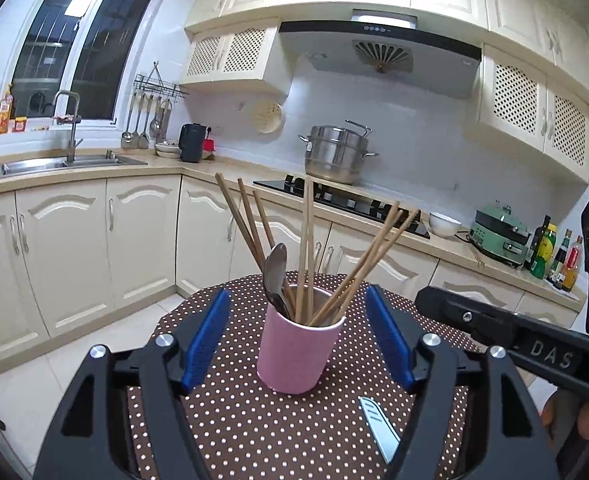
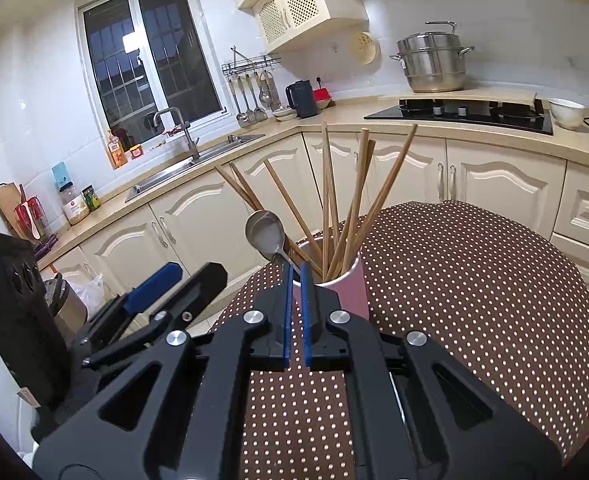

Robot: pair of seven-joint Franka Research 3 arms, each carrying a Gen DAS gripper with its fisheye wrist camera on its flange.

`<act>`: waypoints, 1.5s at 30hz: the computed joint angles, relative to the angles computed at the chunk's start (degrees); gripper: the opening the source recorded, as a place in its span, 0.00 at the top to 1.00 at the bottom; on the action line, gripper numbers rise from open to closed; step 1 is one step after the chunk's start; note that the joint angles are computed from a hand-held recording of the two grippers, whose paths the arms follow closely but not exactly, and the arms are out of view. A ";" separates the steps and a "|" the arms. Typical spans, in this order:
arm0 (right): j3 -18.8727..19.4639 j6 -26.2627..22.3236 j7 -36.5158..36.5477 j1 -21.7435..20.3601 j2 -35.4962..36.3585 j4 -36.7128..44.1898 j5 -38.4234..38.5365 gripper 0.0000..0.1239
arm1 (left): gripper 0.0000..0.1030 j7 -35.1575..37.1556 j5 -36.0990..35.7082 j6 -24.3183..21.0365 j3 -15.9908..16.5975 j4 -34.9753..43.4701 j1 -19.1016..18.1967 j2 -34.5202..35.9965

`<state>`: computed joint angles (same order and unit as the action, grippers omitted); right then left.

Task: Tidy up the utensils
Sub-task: 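Open the right tool over the cup while the left tool releases the fork, then grasp the light-blue knife by its handle with the right tool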

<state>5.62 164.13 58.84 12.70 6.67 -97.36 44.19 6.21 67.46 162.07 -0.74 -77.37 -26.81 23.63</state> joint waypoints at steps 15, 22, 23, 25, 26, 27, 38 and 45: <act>-2.13 -1.04 5.69 0.52 -4.69 -7.60 -3.74 0.96 | 0.33 16.24 -15.96 -6.18 -6.19 -5.64 2.11 -3.44; -3.17 -2.77 16.16 0.36 -4.44 -10.14 -15.91 0.54 | 0.33 23.17 -24.64 -11.56 -7.74 -7.93 2.55 -3.87; -3.19 -3.18 16.99 0.30 -4.39 -10.35 -16.84 0.54 | 0.32 23.41 -25.24 -11.74 -7.77 -8.55 2.62 -4.12; -3.41 -5.13 18.88 0.05 -3.83 -10.10 -18.97 0.54 | 0.33 23.85 -26.66 -11.25 -8.00 -9.81 3.04 -4.62; -3.68 -6.84 20.88 -0.05 -3.26 -9.66 -21.25 0.54 | 0.33 23.98 -27.11 -10.96 -8.06 -10.32 3.15 -4.76; -3.71 -7.46 21.37 -0.18 -3.05 -9.69 -21.89 0.54 | 0.33 24.25 -27.64 -10.71 -8.16 -10.98 3.34 -5.04; -5.08 -23.13 31.50 0.61 4.22 -0.91 -37.56 0.54 | 0.33 25.33 -29.06 -12.36 -8.03 -11.11 3.07 -4.42; -5.63 -27.57 34.37 2.31 7.17 2.92 -44.95 0.56 | 0.33 25.31 -29.99 -13.90 -8.01 -10.74 3.57 -3.86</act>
<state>0.00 136.57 93.21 15.01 13.85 -94.45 -0.75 31.52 37.47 148.17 -8.75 -88.10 -23.24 19.78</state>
